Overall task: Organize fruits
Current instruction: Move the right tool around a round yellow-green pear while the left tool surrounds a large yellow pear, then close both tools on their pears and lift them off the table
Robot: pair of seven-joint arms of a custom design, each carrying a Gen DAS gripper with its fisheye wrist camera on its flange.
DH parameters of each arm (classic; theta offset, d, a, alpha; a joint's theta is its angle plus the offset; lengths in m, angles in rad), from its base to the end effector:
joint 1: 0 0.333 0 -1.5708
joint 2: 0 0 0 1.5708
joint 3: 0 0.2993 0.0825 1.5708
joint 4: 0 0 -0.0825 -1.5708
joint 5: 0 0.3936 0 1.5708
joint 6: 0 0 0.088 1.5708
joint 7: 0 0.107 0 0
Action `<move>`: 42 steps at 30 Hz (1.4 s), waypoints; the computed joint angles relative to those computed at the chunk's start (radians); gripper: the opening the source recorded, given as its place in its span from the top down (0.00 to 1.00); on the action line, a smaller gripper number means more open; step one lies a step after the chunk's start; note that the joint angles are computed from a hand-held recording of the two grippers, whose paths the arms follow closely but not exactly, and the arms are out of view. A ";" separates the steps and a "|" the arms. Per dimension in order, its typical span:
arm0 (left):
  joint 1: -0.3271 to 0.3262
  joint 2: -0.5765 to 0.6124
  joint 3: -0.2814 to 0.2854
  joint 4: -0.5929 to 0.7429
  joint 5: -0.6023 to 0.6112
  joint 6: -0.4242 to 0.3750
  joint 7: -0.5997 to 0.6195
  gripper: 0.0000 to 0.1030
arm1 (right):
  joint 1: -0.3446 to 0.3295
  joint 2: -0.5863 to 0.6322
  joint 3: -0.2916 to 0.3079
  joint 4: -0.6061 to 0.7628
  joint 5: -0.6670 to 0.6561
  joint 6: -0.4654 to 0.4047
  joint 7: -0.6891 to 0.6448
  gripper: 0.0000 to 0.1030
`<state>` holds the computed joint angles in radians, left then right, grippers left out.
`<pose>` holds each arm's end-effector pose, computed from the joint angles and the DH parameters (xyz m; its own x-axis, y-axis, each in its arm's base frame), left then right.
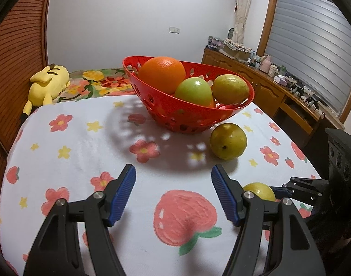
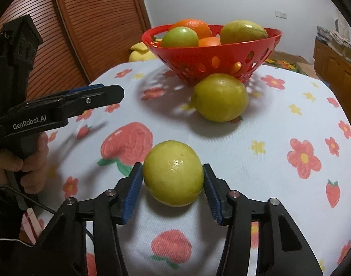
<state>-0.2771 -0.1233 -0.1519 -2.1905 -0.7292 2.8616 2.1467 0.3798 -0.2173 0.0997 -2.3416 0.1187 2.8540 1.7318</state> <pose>0.5253 -0.2027 0.5006 -0.4529 -0.8684 0.2017 -0.6527 0.1688 -0.7386 0.4732 0.2411 0.4845 0.2833 -0.9411 -0.1845 -0.7605 -0.1032 -0.6411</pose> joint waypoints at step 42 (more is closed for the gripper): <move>-0.004 0.327 -0.119 0.376 0.578 -0.139 -0.472 0.31 | -0.039 -0.258 -0.097 -0.271 0.049 0.149 -0.047 0.50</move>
<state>-0.2808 0.2033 -0.2709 -1.8149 -0.1517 2.7225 1.6748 0.3403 -0.4758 0.0030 -2.6122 0.1674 3.0025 1.6853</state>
